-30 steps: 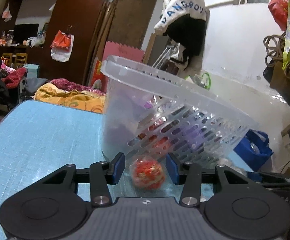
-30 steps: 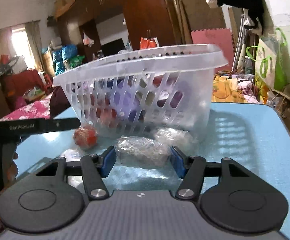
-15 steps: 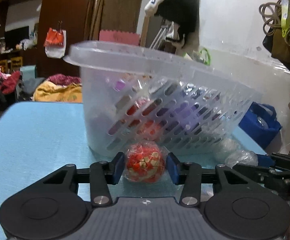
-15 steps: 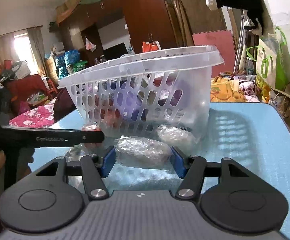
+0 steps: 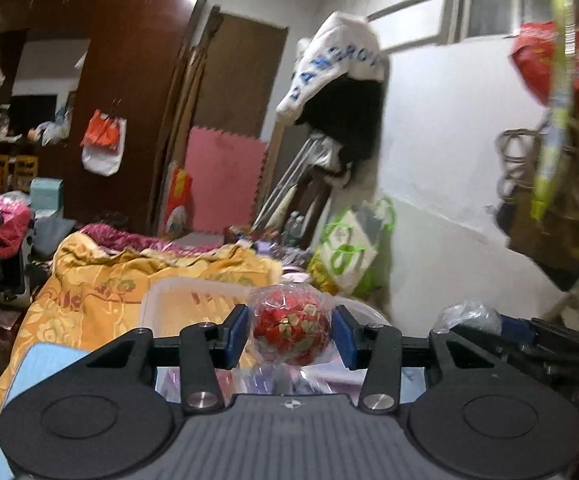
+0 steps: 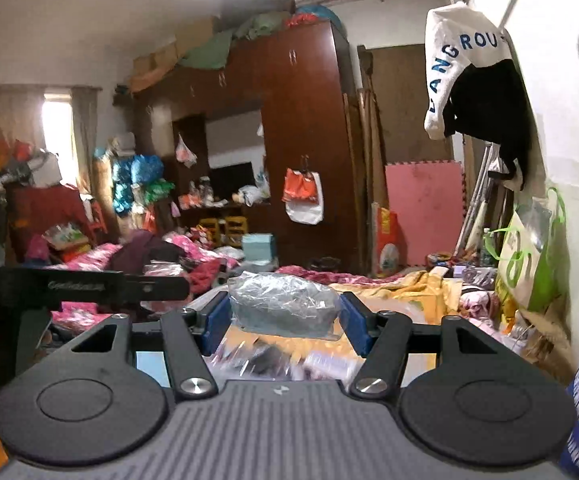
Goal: Organize objects
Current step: 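Lift both items into the basket and open both tools, then grasp white bagged roll with left tool while right tool grasps clear bagged item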
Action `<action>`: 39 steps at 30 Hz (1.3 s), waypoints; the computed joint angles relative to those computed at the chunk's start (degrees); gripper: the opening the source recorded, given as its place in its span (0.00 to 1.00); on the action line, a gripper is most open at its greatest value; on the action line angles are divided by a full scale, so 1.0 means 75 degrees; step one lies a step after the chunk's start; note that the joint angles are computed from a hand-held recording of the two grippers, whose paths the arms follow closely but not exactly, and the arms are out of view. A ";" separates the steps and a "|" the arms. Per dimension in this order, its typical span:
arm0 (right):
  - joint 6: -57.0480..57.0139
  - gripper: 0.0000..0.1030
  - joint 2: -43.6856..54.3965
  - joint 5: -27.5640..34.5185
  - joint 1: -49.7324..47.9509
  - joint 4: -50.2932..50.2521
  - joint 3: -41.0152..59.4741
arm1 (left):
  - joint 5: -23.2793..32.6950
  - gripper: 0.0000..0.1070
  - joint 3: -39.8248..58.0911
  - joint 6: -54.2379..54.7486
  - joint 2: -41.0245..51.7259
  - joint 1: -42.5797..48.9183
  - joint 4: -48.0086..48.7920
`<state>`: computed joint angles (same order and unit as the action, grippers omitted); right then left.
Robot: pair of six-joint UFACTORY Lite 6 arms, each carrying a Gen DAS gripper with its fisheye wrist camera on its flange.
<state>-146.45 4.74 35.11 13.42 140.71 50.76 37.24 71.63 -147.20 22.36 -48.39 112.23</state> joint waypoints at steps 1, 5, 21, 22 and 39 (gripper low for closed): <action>0.0033 0.61 0.0430 -0.0316 0.0157 0.0008 0.0563 | -0.0229 0.46 0.0556 0.0545 0.0348 0.0180 -0.0489; -0.0319 0.80 0.1620 -0.1127 0.0521 0.0222 0.1870 | -0.1121 0.61 0.1579 0.1320 0.1280 0.0732 -0.1161; -0.0925 1.00 0.1341 0.1451 -0.1241 -0.0048 -0.1735 | 0.2165 0.86 -0.1247 -0.1002 0.1916 -0.2838 -0.0454; -0.1013 1.00 0.1659 0.1215 -0.1135 0.0172 -0.1436 | 0.2044 0.86 -0.0925 -0.0793 0.2221 -0.2818 -0.0519; -0.0852 0.81 0.3548 0.0117 -0.0332 0.0819 0.0189 | 0.1861 0.70 -0.1825 -0.3563 0.2451 -0.2170 0.1251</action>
